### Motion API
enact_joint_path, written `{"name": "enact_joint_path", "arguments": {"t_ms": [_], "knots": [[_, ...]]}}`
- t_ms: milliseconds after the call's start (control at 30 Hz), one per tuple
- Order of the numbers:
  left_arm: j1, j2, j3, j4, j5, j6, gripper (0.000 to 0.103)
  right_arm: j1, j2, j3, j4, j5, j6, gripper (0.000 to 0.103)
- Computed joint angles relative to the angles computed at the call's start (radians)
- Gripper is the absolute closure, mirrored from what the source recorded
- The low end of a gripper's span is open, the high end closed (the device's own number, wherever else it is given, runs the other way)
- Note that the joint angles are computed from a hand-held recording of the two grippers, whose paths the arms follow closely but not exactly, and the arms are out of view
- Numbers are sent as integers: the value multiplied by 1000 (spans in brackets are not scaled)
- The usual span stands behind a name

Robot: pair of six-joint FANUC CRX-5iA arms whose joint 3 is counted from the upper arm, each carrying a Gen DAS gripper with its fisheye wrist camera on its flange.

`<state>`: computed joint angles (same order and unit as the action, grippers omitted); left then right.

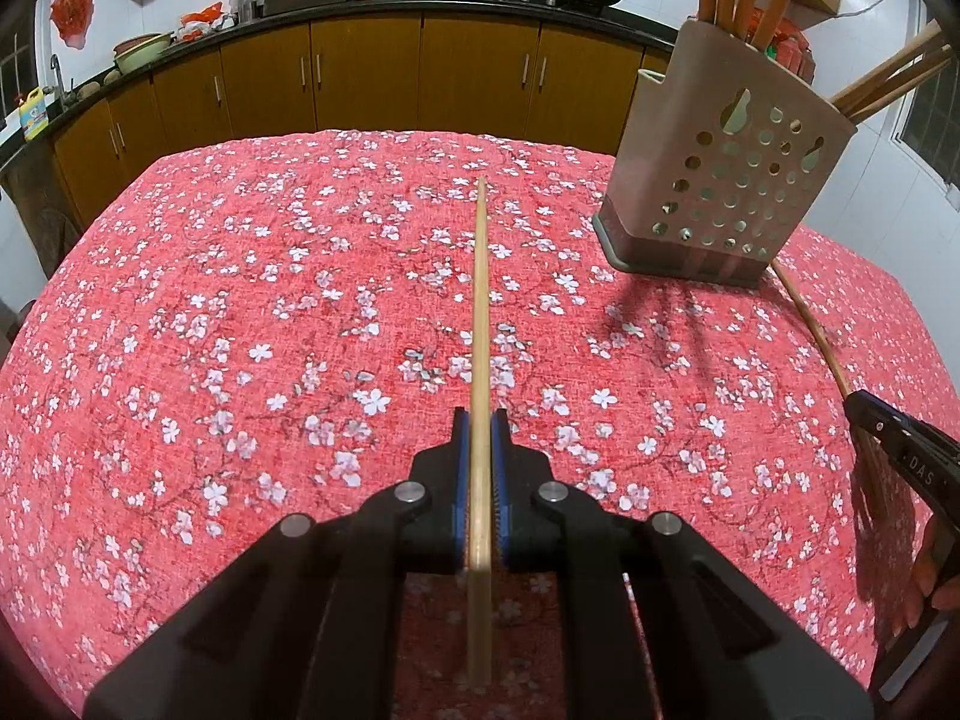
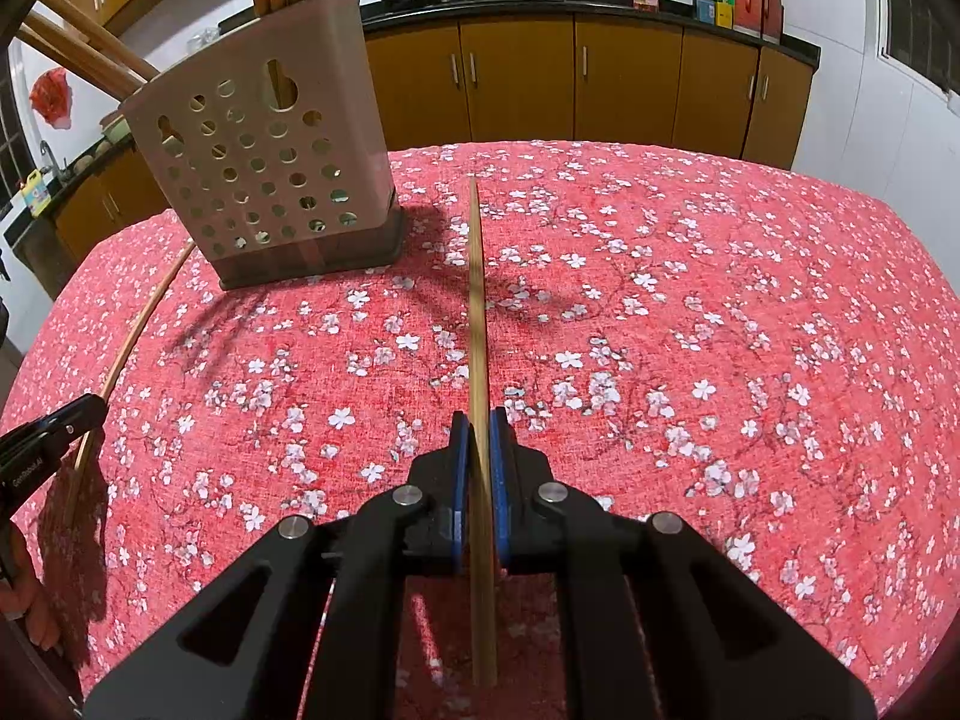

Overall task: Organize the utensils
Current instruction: 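Lower the right tool and grasp the last chopstick while the left tool grasps another, then lift both held chopsticks upright and carry them over the beige holder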

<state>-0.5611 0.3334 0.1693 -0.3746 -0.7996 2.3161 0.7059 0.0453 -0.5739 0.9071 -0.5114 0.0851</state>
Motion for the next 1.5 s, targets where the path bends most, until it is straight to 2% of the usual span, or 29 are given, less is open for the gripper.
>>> {"name": "enact_joint_path", "arguments": {"t_ms": [167,400,567,900,1067,1167,1300,1500], "knots": [[-17,5,12,-30,-29,7,94,16,-11,-7,1,-19,-2,95],[-19,-3,0,-31,-23,13,94,20,-17,-10,-2,-20,-2,95],[-13,-12,-2,-5,-35,-25,95,24,-47,-37,15,-23,-19,95],[-20,-116,-41,-55,-1,13,95,-34,-214,-158,251,26,-241,95],[-34,-144,-36,-89,9,39,95,-55,-244,-161,338,29,-313,95],[-42,-163,-35,-113,20,65,95,-83,-273,-182,436,47,-399,95],[-50,-193,-36,-150,45,96,95,-141,-301,-206,637,81,-574,95],[-69,-227,-25,-198,70,112,95,-198,-323,-206,774,119,-672,95]]}}
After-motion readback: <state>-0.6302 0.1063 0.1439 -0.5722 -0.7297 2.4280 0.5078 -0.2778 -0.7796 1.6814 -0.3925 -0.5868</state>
